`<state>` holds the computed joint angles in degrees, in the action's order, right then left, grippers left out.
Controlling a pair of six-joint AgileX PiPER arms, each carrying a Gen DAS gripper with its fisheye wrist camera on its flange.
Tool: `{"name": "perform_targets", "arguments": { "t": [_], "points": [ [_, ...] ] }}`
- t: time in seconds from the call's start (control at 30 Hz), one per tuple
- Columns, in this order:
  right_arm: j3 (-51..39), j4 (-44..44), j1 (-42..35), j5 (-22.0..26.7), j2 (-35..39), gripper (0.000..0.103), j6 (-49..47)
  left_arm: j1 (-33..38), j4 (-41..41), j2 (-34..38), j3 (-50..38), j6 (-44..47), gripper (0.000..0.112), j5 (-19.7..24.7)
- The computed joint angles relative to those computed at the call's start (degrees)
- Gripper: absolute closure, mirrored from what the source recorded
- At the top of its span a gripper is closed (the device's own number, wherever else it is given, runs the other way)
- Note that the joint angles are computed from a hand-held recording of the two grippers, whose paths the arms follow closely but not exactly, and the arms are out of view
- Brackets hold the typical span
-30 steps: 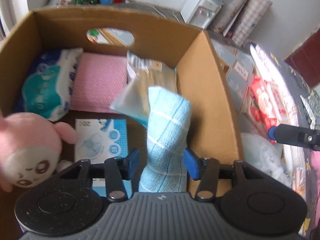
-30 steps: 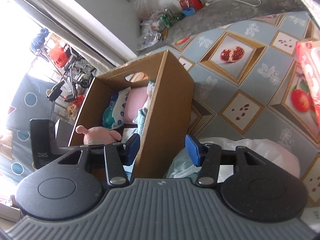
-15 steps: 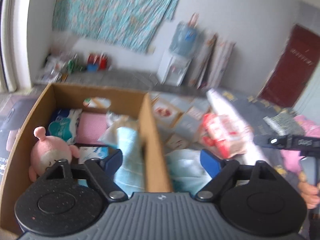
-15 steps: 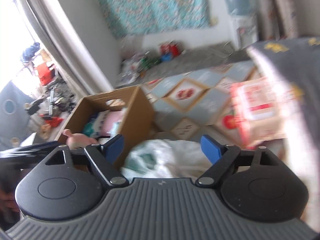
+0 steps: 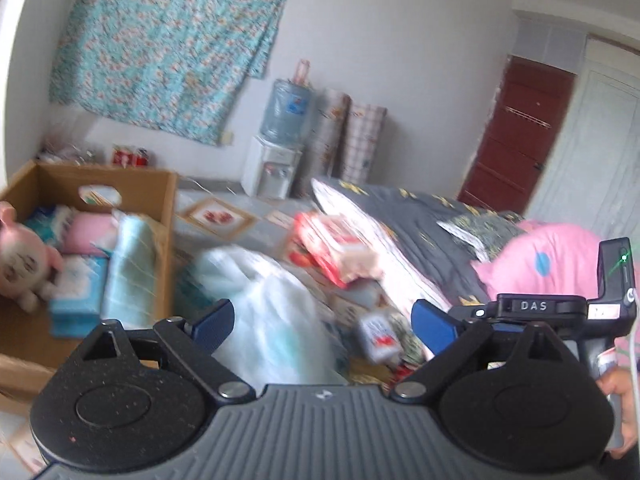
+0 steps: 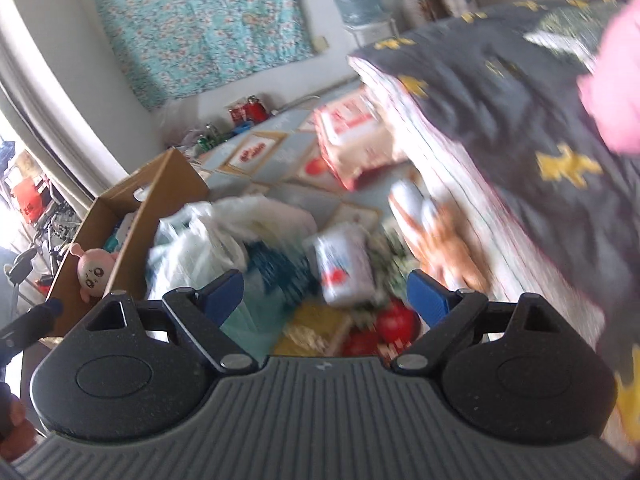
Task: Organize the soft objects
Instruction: 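Move both tools back over the pile on the bed, then grasp the strawberry yogurt cup with the left tool while the right tool closes on it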
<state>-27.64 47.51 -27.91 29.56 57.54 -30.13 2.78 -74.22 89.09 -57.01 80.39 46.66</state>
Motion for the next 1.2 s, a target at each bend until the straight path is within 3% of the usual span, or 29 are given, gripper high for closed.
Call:
{"name": "perform_targets", "arguments": {
  "t": [0.13,0.27,0.4,0.53,0.7,0.97,1.2],
  "points": [
    [0.9,5.4,-5.0,4.2,0.6,0.016,-7.6,-5.3,-4.4,1.9,2.3,3.8,0.025,-1.6],
    [-3.4,9.3,-9.1,10.9,5.0,0.02,-16.0,-12.1,-11.4,4.8,2.7,11.1,0.039,-6.7],
    [-12.0,10.5,-10.5,16.9,16.5,0.037,-18.5,-17.8,-14.4,9.5,-0.2,13.0,0.053,-10.9],
    [-20.2,7.3,-8.3,17.5,27.0,0.049,-15.6,-22.2,-9.4,15.9,-6.3,6.4,0.064,-14.1],
    [-28.8,2.7,-6.0,18.0,37.8,0.051,-10.2,-26.3,0.4,22.4,-13.1,-5.4,0.072,-18.0],
    [-38.0,-0.8,-5.5,22.6,48.2,0.05,-5.0,-28.4,15.2,29.3,-22.4,-23.9,0.072,-18.8],
    [-41.8,0.0,-5.9,25.5,52.0,0.05,-4.3,-30.8,23.6,32.3,-27.1,-35.1,0.069,-20.1]
  ]
}}
